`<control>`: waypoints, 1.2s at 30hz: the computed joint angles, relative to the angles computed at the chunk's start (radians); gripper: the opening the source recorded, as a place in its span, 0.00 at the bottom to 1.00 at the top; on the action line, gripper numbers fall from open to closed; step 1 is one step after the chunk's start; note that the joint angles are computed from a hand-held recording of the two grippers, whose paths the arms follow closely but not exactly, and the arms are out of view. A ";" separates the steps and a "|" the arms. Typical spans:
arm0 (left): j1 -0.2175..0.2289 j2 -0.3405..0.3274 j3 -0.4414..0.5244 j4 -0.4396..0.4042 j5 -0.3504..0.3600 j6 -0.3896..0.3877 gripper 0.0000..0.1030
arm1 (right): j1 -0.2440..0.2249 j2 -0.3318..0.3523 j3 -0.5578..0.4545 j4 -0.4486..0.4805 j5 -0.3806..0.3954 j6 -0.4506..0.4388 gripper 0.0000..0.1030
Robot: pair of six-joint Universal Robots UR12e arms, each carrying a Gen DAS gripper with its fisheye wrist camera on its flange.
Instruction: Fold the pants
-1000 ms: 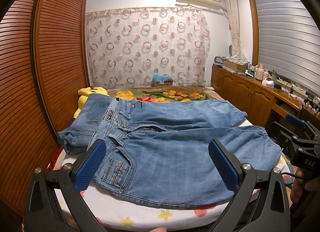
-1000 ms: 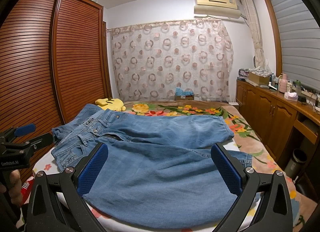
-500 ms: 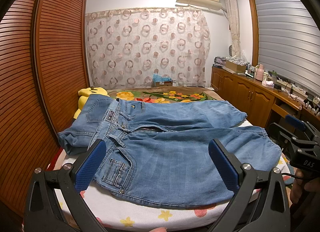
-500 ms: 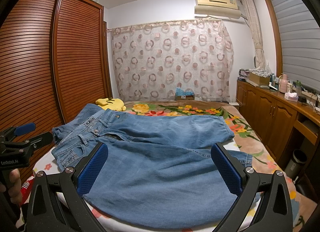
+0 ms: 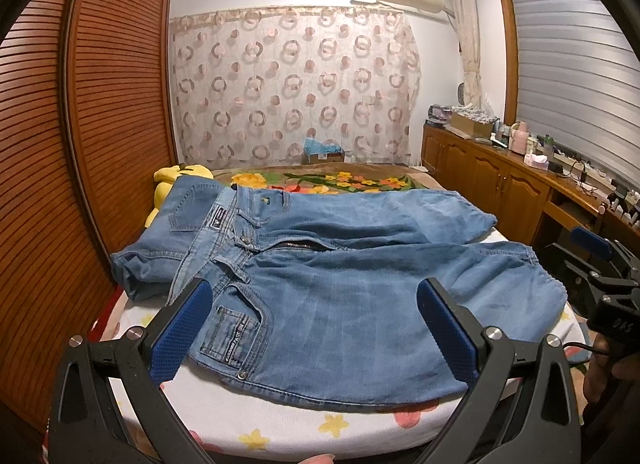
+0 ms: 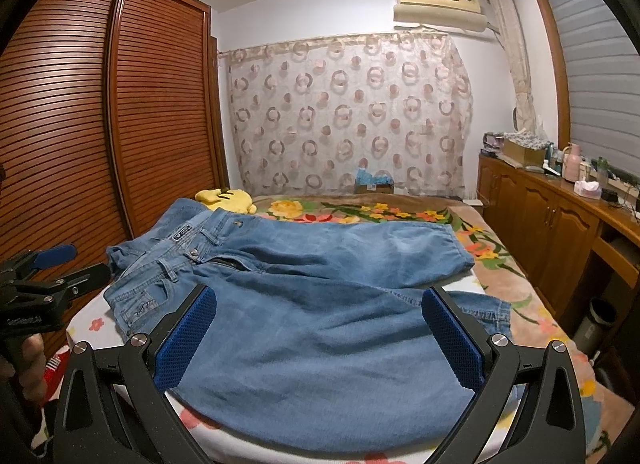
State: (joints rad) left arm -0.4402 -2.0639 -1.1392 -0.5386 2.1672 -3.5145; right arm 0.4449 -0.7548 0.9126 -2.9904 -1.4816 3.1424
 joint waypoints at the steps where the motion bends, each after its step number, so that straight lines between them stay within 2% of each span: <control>1: -0.001 -0.004 0.002 0.003 0.001 0.000 0.99 | -0.001 0.001 -0.002 0.005 0.003 -0.003 1.00; 13: 0.034 -0.006 -0.043 -0.051 -0.052 -0.049 0.99 | -0.019 0.030 -0.061 0.106 0.015 -0.030 0.99; 19: 0.046 0.008 -0.071 -0.058 -0.070 -0.062 0.99 | -0.025 0.041 -0.093 0.162 -0.006 -0.029 0.97; 27: 0.072 0.033 -0.126 -0.049 -0.106 -0.073 0.99 | -0.018 0.044 -0.125 0.246 -0.074 -0.056 0.87; 33: 0.095 0.056 -0.162 -0.095 -0.055 -0.122 0.99 | -0.013 0.045 -0.159 0.338 -0.132 -0.048 0.83; 36: 0.109 0.069 -0.180 -0.109 -0.055 -0.140 0.99 | -0.005 0.050 -0.186 0.382 -0.162 -0.033 0.83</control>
State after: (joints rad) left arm -0.3312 -1.9946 -1.3194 -0.6471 2.1124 -3.6545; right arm 0.4398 -0.7047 0.7267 -2.6079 -1.6438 3.1089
